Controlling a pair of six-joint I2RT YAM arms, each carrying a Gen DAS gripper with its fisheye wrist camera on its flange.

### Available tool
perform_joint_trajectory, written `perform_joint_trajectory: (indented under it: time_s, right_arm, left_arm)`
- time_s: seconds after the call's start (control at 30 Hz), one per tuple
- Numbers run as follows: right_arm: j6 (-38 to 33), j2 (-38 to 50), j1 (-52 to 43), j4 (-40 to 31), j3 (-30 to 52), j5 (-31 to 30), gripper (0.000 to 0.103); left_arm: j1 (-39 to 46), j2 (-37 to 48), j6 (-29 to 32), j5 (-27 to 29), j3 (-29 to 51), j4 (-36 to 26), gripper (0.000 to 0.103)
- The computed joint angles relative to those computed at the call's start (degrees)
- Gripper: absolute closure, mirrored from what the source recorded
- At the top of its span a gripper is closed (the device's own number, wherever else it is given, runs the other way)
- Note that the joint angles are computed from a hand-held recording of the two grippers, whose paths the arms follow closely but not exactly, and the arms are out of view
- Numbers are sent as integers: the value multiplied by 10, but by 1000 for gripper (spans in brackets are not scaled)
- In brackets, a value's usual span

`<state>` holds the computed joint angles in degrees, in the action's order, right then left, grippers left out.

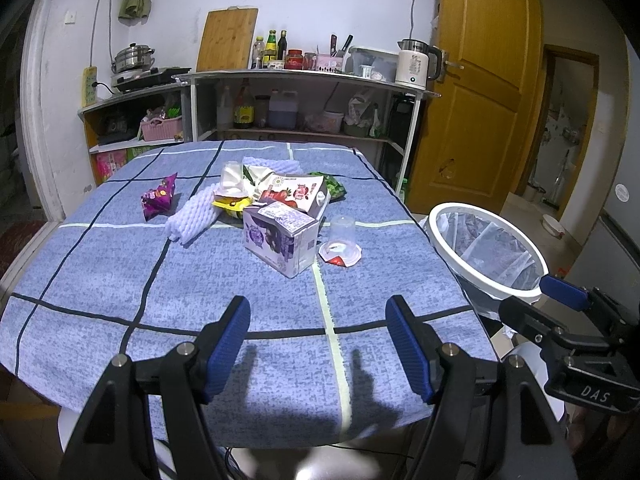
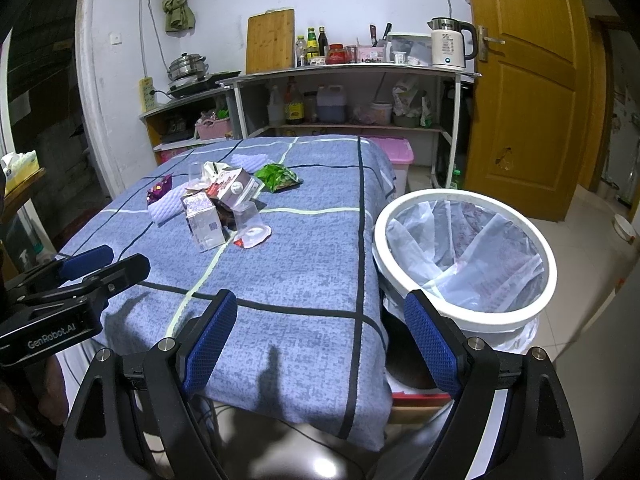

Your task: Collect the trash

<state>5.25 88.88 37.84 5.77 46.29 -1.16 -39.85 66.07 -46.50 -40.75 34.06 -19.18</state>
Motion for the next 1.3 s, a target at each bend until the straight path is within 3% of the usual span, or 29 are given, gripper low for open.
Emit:
perform_joint_trajectory:
  time_s: [0.27, 0.63, 0.93, 1.1, 1.3]
  right_arm:
    - [-3, 41, 4, 11, 20, -2, 17]
    - [-17, 120, 15, 7, 95, -19, 17]
    - [-34, 228, 24, -26, 218, -50, 17]
    - [-41, 300, 28, -68, 314, -66, 17]
    - [-43, 373, 30, -130, 424, -90, 31]
  left_arm:
    - [22, 10, 8, 19, -6, 18, 31]
    - [107, 27, 69, 70, -30, 80, 31]
    - [208, 40, 131, 157, -44, 152, 31]
    - [231, 41, 146, 175, -46, 166, 27]
    - [260, 34, 147, 206, -51, 168, 26]
